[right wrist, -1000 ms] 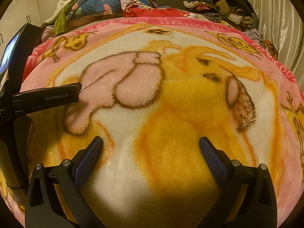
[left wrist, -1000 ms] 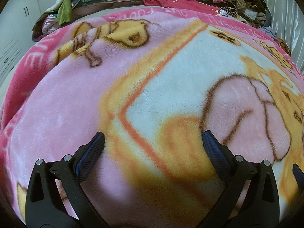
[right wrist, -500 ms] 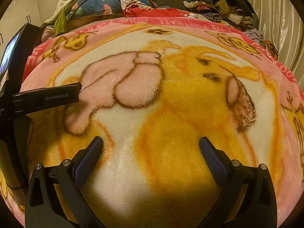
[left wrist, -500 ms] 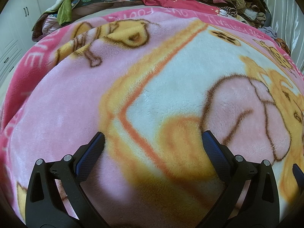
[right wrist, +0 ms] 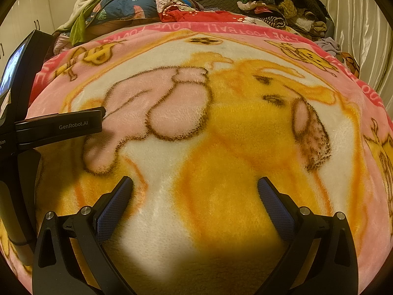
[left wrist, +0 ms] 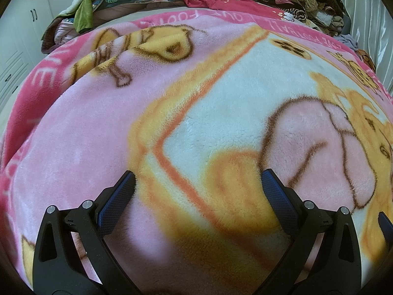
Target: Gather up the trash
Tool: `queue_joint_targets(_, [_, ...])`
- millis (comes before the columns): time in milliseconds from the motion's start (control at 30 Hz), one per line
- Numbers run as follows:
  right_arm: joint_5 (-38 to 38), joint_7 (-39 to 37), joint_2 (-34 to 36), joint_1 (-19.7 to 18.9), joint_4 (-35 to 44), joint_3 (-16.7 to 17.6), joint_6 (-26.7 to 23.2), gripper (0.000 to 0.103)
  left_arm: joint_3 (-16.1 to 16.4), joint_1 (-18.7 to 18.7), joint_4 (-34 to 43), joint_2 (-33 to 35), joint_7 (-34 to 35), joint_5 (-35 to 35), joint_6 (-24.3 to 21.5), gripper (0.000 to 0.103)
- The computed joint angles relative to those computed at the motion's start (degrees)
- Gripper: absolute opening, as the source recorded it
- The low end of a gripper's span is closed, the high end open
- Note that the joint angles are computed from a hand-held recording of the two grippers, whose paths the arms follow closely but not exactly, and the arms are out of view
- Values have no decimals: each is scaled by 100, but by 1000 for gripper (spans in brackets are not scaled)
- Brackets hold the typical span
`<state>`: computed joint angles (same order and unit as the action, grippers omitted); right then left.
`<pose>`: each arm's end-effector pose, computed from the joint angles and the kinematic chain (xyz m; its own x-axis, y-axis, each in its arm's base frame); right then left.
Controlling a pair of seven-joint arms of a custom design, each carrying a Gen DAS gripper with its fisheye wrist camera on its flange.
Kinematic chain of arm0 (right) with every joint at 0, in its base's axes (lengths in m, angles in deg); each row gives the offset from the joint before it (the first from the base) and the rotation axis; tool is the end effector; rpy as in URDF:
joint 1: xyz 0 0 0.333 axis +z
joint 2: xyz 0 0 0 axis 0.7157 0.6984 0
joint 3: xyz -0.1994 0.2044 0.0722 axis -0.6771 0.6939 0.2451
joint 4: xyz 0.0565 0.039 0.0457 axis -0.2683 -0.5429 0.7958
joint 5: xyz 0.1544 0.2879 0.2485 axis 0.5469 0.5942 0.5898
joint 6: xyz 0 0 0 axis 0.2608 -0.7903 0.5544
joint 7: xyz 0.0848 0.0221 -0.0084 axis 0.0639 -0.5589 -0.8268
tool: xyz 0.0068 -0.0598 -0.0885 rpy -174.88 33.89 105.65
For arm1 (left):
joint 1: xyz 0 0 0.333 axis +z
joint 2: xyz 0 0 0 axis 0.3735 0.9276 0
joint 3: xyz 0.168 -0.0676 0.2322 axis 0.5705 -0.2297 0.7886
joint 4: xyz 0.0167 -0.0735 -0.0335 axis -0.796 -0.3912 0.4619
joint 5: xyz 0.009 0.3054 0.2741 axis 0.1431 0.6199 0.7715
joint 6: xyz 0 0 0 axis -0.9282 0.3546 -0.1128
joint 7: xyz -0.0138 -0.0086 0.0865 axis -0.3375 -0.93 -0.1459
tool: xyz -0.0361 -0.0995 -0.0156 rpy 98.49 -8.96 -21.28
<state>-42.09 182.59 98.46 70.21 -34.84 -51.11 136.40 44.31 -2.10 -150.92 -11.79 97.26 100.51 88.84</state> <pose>0.5780 0.3194 0.3072 0.4742 -0.8803 -0.0157 -0.6980 -0.3650 -0.6161 0.6281 -0.3154 0.3469 0.4523 -0.8906 -0.0482 -0.7429 -0.3463 -0.5729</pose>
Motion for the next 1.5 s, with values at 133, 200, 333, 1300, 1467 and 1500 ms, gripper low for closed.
queue_joint_targets(133, [7,-7,3,0,3,0,-1,98,2,-3,3,2,2,0,-6,94])
queue_joint_targets(200, [15,-14,2,-6,1,7,1,98,2,1,-18,-13,1,1,4,94])
queue_joint_targets(333, [18,-16,2,-5,2,7,0,98,2,-2,-5,-4,1,0,-2,94])
queue_joint_targets(1300, [-25,30,9,30,11,-27,1,98,23,-55,124,117,-71,75,-28,94])
queue_joint_targets(1467, [-30,34,11,35,12,-33,3,98,39,-85,167,145,-67,90,-71,94])
queue_joint_targets(1500, [-29,33,16,33,18,-30,2,98,38,-87,162,139,-70,87,-70,94])
